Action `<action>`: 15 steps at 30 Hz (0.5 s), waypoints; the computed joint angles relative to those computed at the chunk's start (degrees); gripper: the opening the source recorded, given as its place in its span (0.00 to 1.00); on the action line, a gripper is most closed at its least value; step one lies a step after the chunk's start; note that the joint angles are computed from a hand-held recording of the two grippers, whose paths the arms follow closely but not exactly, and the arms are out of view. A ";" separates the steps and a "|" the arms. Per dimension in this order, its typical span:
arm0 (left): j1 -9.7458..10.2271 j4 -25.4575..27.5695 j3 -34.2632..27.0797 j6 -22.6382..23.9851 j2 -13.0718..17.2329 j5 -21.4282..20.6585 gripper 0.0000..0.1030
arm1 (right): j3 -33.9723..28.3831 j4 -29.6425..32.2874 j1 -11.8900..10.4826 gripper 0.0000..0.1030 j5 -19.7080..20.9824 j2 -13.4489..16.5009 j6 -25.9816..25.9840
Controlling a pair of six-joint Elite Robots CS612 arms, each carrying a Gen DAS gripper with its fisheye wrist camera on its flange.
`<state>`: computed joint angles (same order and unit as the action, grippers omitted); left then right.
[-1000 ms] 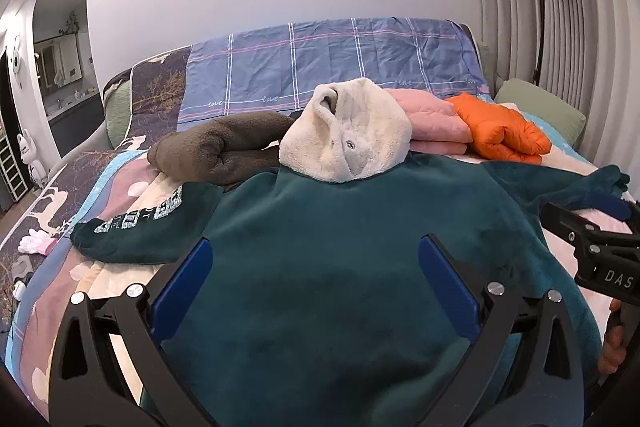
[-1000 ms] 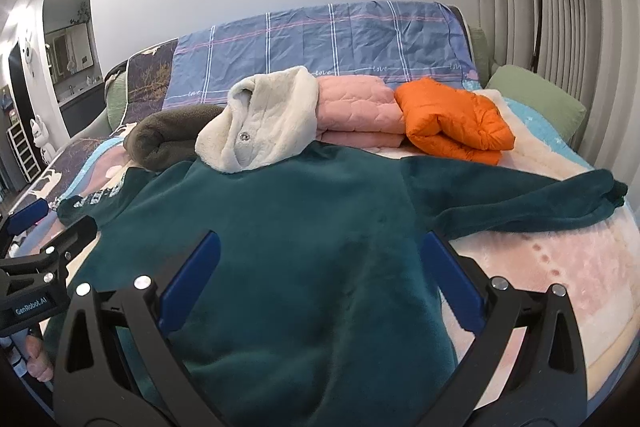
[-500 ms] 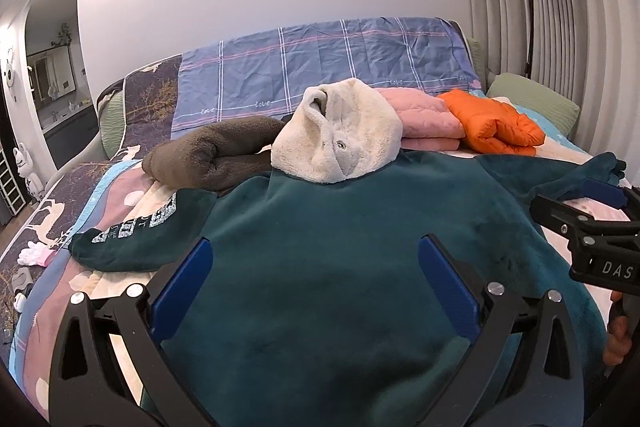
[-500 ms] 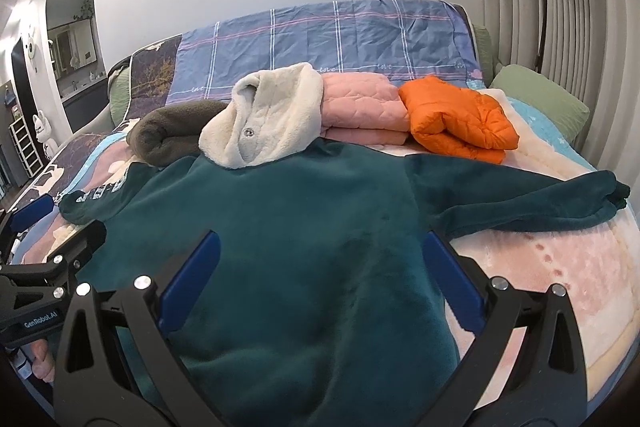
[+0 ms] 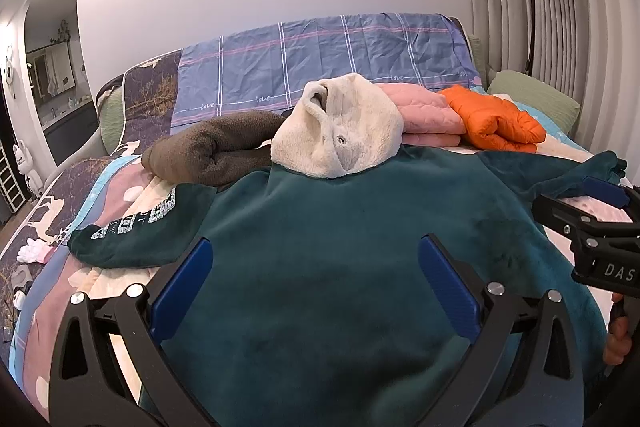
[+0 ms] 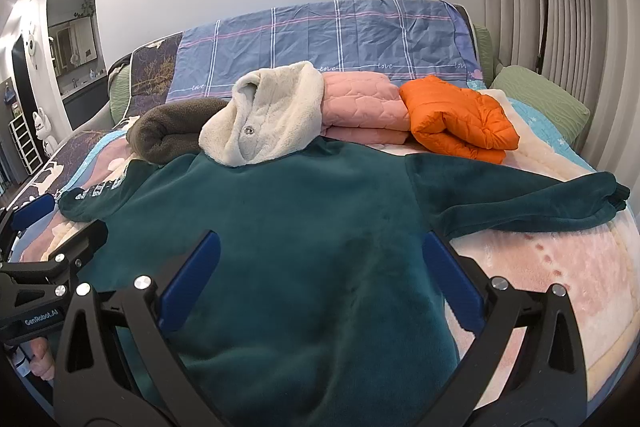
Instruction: Fold large clothes
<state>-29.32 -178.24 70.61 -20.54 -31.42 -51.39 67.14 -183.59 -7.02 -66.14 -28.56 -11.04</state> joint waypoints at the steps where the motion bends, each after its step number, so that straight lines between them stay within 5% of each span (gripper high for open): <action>1: 0.03 0.18 -0.09 -0.07 0.03 -0.04 0.99 | 0.03 -0.01 -0.04 0.98 0.06 -0.01 -0.03; 15: -0.01 0.82 -0.04 -0.51 -0.06 0.08 0.99 | 0.59 0.22 0.08 0.98 0.02 -0.25 -0.79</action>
